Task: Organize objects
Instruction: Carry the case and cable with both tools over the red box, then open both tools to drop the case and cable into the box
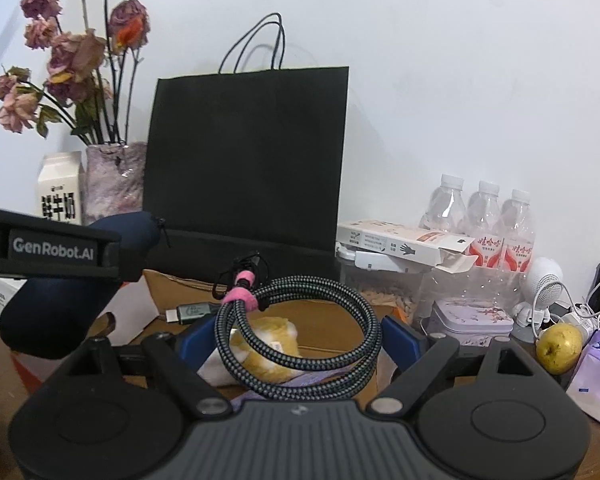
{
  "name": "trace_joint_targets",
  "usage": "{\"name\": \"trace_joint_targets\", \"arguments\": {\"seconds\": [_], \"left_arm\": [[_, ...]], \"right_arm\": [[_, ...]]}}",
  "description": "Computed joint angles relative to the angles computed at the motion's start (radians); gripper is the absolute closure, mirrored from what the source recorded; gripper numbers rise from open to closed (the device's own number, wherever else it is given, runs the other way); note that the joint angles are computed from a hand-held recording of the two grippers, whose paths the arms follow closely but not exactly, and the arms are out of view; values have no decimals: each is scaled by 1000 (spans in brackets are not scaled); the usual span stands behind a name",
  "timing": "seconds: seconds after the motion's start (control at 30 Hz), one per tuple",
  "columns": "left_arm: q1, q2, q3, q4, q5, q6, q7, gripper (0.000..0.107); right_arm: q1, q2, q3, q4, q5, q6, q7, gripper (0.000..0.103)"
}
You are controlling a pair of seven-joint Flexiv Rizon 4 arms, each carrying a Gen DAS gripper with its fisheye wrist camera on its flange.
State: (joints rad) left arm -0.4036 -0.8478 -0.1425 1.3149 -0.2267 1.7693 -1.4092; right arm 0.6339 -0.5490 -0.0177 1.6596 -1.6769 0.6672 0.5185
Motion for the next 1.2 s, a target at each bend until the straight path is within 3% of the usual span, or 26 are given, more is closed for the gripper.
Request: {"name": "trace_joint_targets", "arguments": {"seconds": [0.47,0.67,0.7,0.73,0.8,0.83,1.2], "left_arm": [[-51,-71,91,-131,-19,-82,-19,39],[-54,-73,99,-134,-3,-96,-24,37],[-64,-74,118,-136,-6,-94,-35,33],[-71,-74,130,-135,-6,-84,-42,20],[-75,-75,136,-128,-3,-44,-52,4],[-82,-77,146,-128,-6,-30,-56,4],[-97,-68,171,-117,-25,-31,-53,4]], "right_arm": [[-36,-8,-12,-4,55,30,18,16],[-60,-8,-10,0,50,101,38,15],[-64,-9,-9,0,56,111,41,15],[-62,-7,-11,2,57,110,49,14],[-57,-2,-13,9,56,96,66,5],[-52,1,-14,12,58,79,74,0],[-48,2,-10,10,54,74,60,0]]}}
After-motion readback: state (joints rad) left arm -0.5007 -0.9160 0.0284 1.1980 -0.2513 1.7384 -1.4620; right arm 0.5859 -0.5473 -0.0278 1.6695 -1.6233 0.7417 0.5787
